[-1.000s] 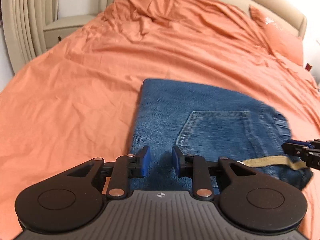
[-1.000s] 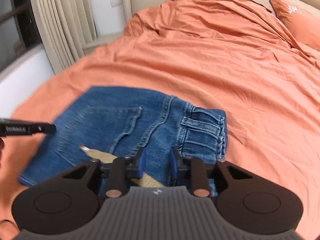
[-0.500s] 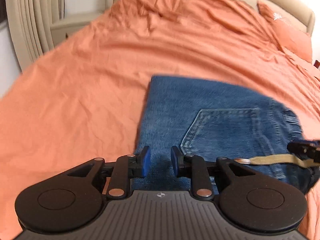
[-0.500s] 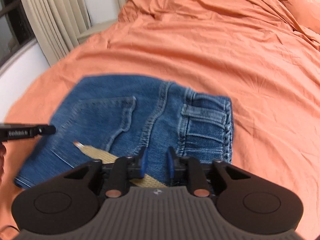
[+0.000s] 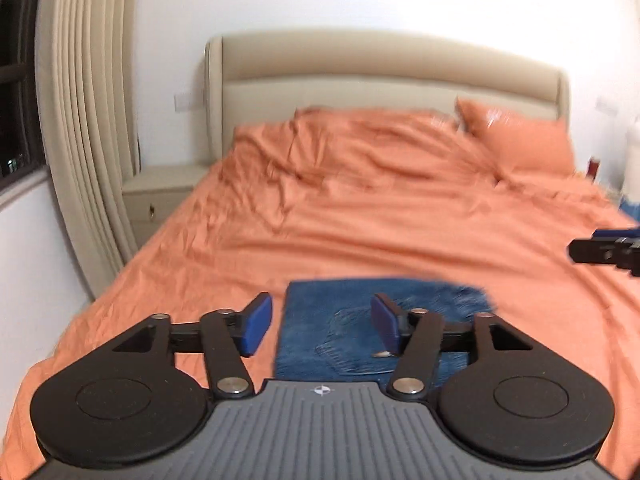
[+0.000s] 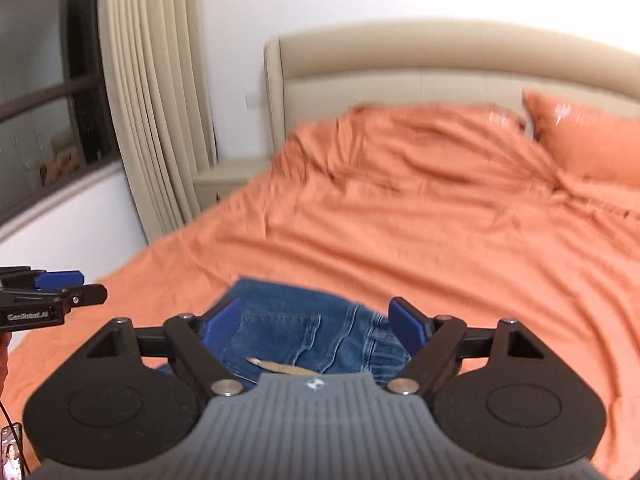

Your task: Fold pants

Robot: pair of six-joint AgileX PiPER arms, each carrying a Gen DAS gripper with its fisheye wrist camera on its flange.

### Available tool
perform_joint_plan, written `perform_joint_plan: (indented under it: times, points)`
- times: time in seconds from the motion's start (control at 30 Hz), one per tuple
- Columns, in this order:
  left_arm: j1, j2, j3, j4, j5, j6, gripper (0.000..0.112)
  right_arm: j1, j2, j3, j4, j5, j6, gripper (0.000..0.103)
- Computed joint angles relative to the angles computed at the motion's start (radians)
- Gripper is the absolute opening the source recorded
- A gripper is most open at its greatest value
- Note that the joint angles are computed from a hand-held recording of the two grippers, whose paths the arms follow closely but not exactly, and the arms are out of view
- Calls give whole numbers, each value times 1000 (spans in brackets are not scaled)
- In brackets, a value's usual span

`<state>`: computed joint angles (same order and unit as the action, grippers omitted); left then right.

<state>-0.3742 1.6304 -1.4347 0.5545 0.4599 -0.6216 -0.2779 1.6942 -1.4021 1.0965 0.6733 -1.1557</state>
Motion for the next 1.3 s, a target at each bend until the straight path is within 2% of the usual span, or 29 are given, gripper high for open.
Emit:
perform_joint_plan:
  times: [0.1,0.17,0.3,0.33,0.5,0.63,0.7,0.83,1.0,1.17,1.3]
  points:
    - [-77,-97,71,136,3,-177,83,-69,-150,148,120,25,-128,80]
    - [-156,-136,99,267,47,-332,90,-121,-247,244,180,45,-199,80]
    - [-361,-133,92,507,290,-577,91,-234,-427,426,260,102,-307,81]
    - [-399,-126,93,537,337,-607,91,-265,-467,469,272,118,-330,81]
    - [-519,-91,151,642,478,-792,91,-427,-631,671,321,226,-494,82]
    - [-533,-64,186,588,478,-819,91,-494,-688,791,364,261,-615,82]
    - [-522,-46,196,546,468,-820,91,-471,-682,836,397,225,-661,82]
    - [-525,-29,227,518,484,-853,91,-341,-623,881,446,75,-711,82]
    - [-478,14,217,439,441,-794,91,-177,-514,878,517,-91,-743,82]
    - [-425,81,160,338,415,-671,90,-53,-410,839,588,-209,-767,82]
    - [-406,90,155,305,390,-639,88,-10,-355,812,611,-262,-769,82]
